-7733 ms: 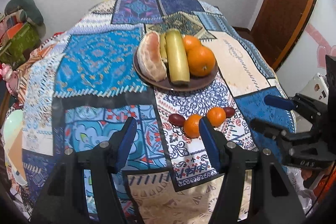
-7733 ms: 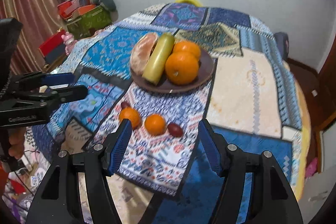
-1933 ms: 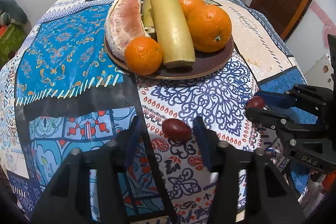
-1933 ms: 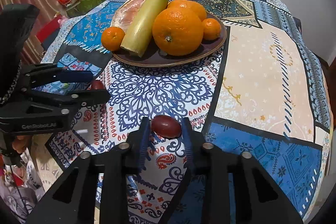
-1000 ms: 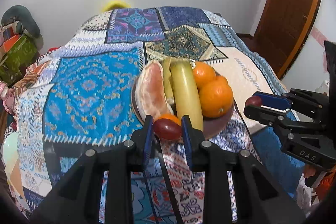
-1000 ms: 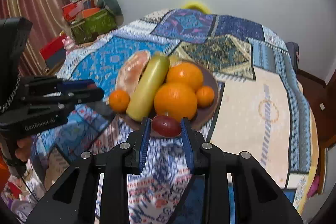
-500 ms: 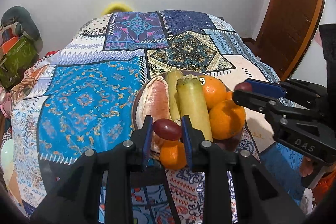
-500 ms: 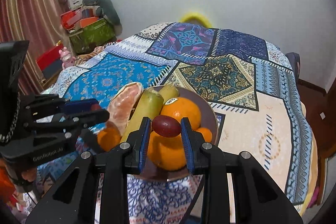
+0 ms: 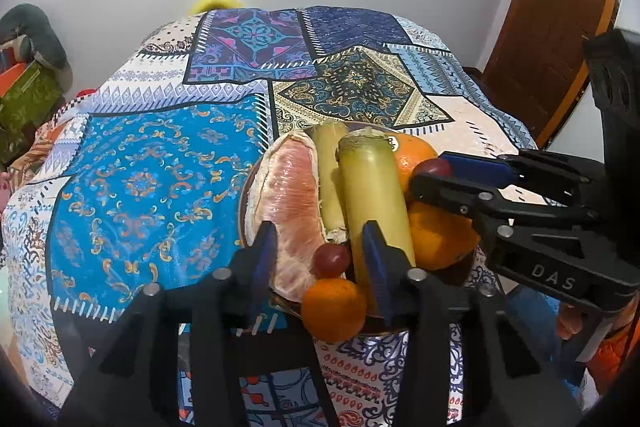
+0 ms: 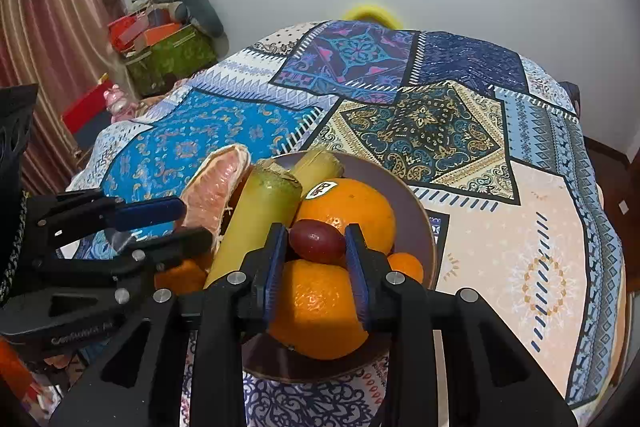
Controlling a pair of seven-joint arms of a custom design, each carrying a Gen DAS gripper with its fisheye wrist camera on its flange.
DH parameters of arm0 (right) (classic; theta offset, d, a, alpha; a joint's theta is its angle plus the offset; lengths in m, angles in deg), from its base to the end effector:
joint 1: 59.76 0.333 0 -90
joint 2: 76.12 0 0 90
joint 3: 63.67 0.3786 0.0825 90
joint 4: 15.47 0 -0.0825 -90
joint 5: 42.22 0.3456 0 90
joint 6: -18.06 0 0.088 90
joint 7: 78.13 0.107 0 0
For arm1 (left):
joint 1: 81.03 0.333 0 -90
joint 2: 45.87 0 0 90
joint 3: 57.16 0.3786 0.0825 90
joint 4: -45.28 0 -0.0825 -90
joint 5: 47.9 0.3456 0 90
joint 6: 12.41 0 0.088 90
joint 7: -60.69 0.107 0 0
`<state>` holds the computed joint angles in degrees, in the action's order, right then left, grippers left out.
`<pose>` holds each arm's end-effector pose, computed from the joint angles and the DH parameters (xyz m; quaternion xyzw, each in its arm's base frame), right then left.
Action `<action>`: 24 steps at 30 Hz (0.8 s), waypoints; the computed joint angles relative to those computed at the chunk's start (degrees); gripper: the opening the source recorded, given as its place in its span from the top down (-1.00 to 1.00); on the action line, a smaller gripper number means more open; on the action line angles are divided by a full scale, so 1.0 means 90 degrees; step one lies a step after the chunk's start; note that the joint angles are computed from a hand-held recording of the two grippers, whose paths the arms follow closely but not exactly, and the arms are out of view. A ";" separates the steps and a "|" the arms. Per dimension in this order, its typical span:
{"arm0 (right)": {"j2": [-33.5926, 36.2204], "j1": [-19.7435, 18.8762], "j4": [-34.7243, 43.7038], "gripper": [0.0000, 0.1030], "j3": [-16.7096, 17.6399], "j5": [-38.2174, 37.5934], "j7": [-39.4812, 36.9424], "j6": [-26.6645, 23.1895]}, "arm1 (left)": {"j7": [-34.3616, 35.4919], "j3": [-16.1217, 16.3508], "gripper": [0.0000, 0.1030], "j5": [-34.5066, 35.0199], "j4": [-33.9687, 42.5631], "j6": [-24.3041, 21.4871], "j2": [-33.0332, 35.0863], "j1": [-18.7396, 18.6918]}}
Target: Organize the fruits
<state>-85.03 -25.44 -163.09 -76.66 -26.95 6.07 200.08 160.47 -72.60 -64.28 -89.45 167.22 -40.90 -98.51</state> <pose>0.4283 0.1366 0.4922 -0.7180 0.5916 -0.1703 0.3248 0.4640 -0.2668 0.4660 -0.4990 0.7958 -0.3152 0.1358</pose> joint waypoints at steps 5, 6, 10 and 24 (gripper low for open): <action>-0.0107 -0.0250 0.0010 0.24 0.0229 0.0046 0.0007 -0.0125 | -0.0746 0.0348 0.12 0.0751 -0.0113 0.0060 -0.0147 -0.0236; -0.0156 -0.0400 -0.0009 0.24 0.0355 -0.0068 0.0119 -0.0131 | -0.0854 0.0365 0.12 0.0833 -0.0175 0.0109 -0.0247 -0.0232; -0.0480 -0.0765 -0.0130 0.24 0.0638 -0.0460 0.0550 -0.0099 | -0.2148 0.0351 0.12 0.2154 -0.0429 0.0299 -0.0753 0.0042; -0.3687 -0.3144 -0.0752 0.24 0.2784 -0.2171 0.2761 -0.0301 | -0.2230 -0.0929 0.12 0.1291 -0.1514 0.0948 -0.3881 0.1059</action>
